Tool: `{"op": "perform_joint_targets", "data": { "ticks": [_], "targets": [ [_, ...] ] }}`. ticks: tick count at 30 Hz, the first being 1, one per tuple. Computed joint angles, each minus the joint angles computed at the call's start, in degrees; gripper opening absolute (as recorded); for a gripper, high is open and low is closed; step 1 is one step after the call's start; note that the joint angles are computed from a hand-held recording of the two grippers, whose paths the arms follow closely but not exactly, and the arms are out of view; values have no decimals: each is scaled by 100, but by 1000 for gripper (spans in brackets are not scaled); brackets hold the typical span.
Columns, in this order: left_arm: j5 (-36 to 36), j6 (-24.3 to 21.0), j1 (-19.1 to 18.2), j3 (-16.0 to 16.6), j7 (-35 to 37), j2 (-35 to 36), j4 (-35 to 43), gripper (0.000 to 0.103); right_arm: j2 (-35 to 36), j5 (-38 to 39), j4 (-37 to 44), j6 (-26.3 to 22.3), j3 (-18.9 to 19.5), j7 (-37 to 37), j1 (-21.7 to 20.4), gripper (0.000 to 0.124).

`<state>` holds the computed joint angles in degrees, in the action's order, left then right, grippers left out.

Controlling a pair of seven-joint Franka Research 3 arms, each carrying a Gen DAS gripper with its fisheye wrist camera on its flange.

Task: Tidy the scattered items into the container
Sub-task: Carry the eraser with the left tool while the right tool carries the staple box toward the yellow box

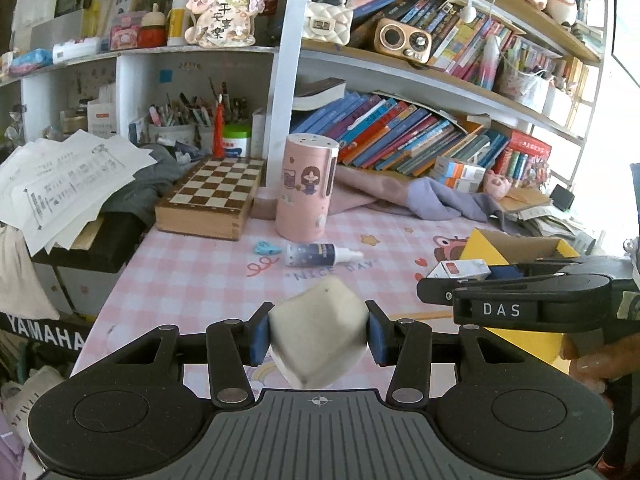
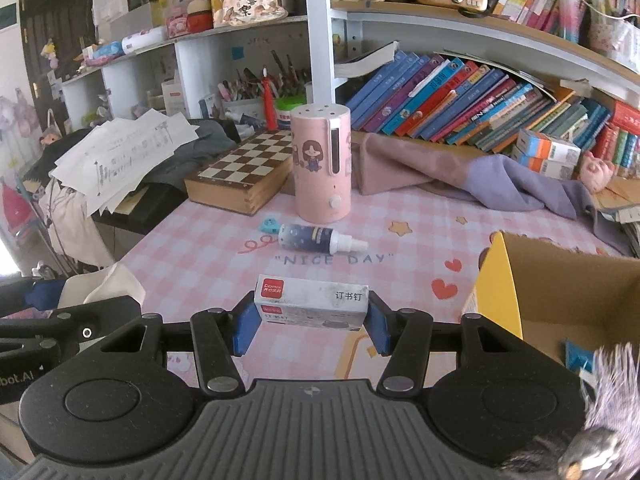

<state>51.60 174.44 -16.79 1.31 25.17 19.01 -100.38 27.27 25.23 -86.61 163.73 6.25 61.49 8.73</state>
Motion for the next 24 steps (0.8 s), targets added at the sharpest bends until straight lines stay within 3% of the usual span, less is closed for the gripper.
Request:
{"op": "perform_joint_targets", "data": {
  "ticks": [8,18,24],
  "targets": [
    [801,43,-149,108,-874,-505,-578,46,-646,344,-956,309,156,-294,-85,52],
    [1420,4,214,-436,-1398,-1003,-1167,46,-1496,818,-2179,647,91,-547,6,52],
    [1292,165,384,-678,-1256,-1185,-1470,46,-1981,1032,-2872,843,-5,-581,109,52]
  ]
}}
